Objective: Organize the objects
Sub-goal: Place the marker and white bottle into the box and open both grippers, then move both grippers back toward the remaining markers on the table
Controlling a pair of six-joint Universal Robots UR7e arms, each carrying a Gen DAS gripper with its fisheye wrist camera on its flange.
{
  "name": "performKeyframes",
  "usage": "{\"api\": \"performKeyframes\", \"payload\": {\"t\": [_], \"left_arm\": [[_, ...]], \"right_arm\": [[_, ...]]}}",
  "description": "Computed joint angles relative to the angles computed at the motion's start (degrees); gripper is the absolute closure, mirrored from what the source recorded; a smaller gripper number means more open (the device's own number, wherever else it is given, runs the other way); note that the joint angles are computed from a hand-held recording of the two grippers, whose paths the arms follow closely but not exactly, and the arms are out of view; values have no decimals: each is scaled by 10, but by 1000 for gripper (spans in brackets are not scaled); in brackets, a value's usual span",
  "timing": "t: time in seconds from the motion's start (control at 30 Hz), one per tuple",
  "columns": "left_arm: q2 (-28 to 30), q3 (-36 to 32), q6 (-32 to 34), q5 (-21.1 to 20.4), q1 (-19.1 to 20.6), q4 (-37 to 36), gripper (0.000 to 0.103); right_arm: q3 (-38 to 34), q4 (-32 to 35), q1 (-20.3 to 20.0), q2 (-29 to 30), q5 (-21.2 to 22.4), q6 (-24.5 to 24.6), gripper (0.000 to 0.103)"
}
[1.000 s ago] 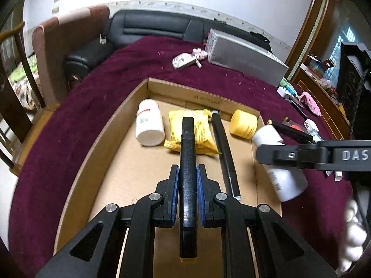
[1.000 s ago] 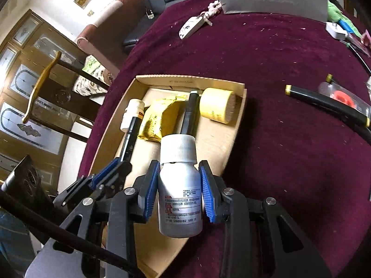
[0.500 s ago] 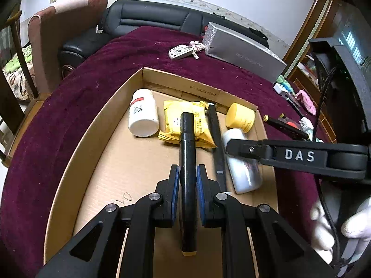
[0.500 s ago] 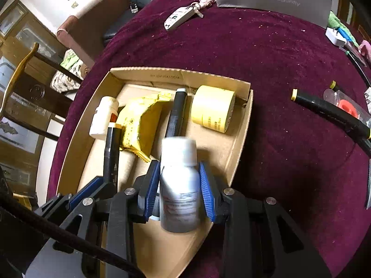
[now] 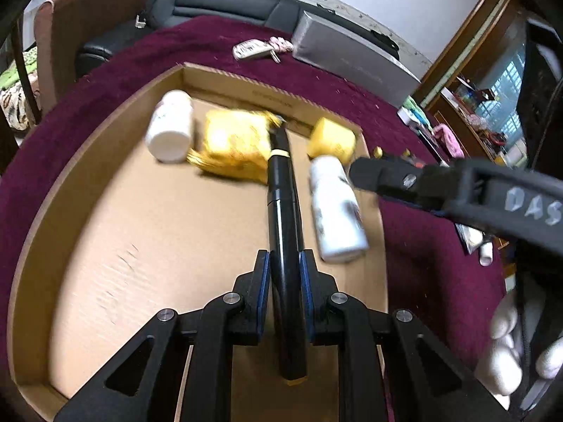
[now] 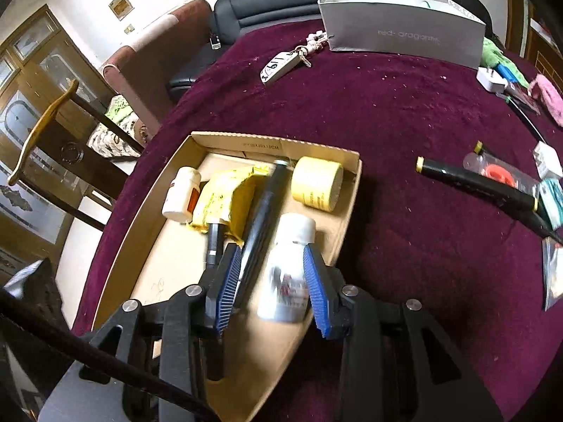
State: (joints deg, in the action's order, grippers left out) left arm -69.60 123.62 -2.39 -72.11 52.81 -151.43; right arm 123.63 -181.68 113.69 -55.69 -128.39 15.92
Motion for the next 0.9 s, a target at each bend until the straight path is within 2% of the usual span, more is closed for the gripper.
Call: {"api": "performKeyframes", "payload": {"t": [0.1,0.13,0.17,0.23,0.43,0.57,0.73,0.83,0.9], "left_arm": [[-9,9,-9,-23,6,-12,86],[-13,9,-18,-31,9,-14,73],[-18,10,-26,-41,13,-15,56],[-31,12,-36,-62,20,-19,40],[-72,23,-71,-122,24,-29,37],[-84,38,-60,-151,-10,-43,36],[-53,45,-44,-184,-57,-36,36],[-16,43,-44,-188,-75,-25,36],[4,40,-49,-187,-80,-14,36]], "right_arm": [[26,-18,0,-19,6,2,68],[36,-24,2,-28,6,2,68],[48,-30,3,-38,4,1,68],[71,-44,4,-60,-1,-2,68],[160,-84,-11,-153,-39,-11,61],[213,-111,-52,-236,-45,-11,61],[241,-125,-121,-325,10,-32,61],[221,-101,-158,-340,66,-59,60],[195,-71,-180,-330,112,-74,60]]}}
